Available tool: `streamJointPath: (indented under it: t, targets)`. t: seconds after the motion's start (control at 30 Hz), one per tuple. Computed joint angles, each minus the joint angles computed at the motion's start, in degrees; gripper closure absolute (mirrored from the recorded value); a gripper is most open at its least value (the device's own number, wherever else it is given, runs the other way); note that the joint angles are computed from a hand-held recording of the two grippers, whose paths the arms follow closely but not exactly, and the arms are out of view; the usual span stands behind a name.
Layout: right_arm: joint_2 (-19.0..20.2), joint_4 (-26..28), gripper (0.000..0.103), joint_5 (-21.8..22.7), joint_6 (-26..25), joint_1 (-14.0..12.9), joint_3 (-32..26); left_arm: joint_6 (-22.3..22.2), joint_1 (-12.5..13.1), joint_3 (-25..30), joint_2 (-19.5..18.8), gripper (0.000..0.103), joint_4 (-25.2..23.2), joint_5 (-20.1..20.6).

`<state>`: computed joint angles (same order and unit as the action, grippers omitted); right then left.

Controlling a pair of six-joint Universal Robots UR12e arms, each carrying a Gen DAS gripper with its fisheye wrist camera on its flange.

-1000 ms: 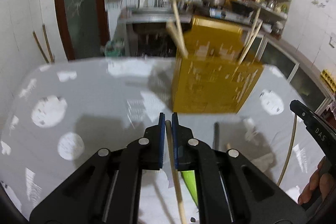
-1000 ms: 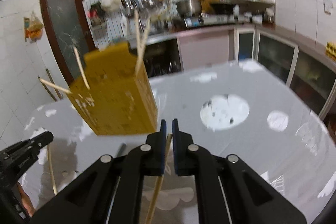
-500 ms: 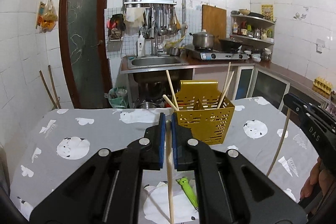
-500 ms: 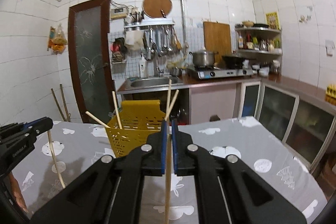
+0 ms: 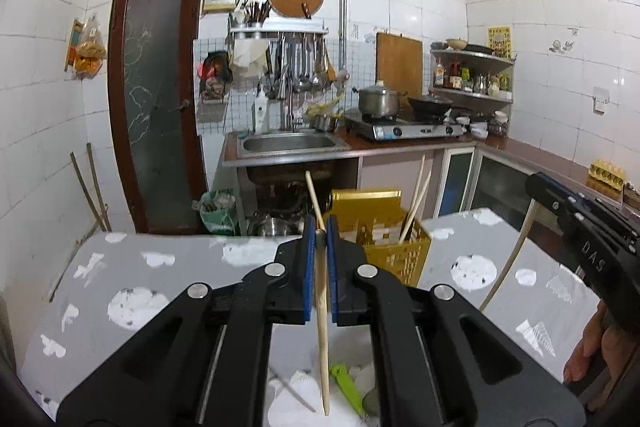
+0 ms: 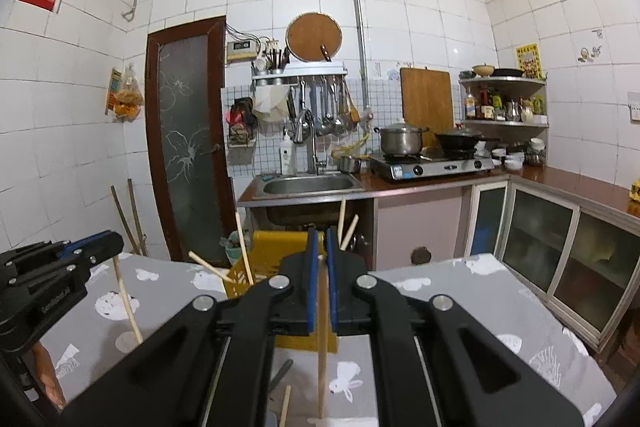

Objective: Organize utensils
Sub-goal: 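Lift both held chopsticks and carry them above the yellow holder, then open both tools to drop the chopsticks into the yellow holder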

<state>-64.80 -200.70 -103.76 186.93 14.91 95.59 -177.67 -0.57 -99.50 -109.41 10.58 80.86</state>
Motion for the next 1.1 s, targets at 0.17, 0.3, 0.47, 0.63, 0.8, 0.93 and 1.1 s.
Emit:
streamJointPath:
  t: [0.17, 0.3, 0.47, 0.63, 0.8, 0.93, 1.1]
  targets:
    - [0.5, 0.4, 0.098, 1.0, -1.0, -0.3, -2.8, -0.3, -0.3, 3.5, -0.8, 0.099, 0.9, -0.6]
    - [1.2, 1.3, 0.098, 1.1, -1.1, -0.8, -6.2, -0.5, -1.0, 8.0, -2.6, 0.099, 2.8, -0.3]
    - [2.7, 3.1, 0.098, 1.4, -0.6, -1.7, -11.2, -2.1, -1.8, 14.7, -5.8, 0.099, 3.6, 1.2]
    - [4.7, 4.5, 0.098, 1.9, 0.6, -2.7, -15.2, -3.7, -1.9, 20.4, -9.5, 0.099, 2.6, 1.3]
    - [7.3, 4.3, 0.098, 2.7, 1.9, -3.4, -18.3, -4.8, -1.9, 24.4, -12.9, 0.099, 0.5, 1.5]
    - [9.4, 5.3, 0.098, 2.8, 1.4, -3.5, -20.4, -4.7, -2.0, 26.5, -15.4, 0.099, -0.4, 1.5]
    - [11.1, 7.7, 0.098, 3.9, 2.6, -3.9, -21.4, -4.8, -1.6, 27.1, -16.9, 0.099, -2.1, 0.7]
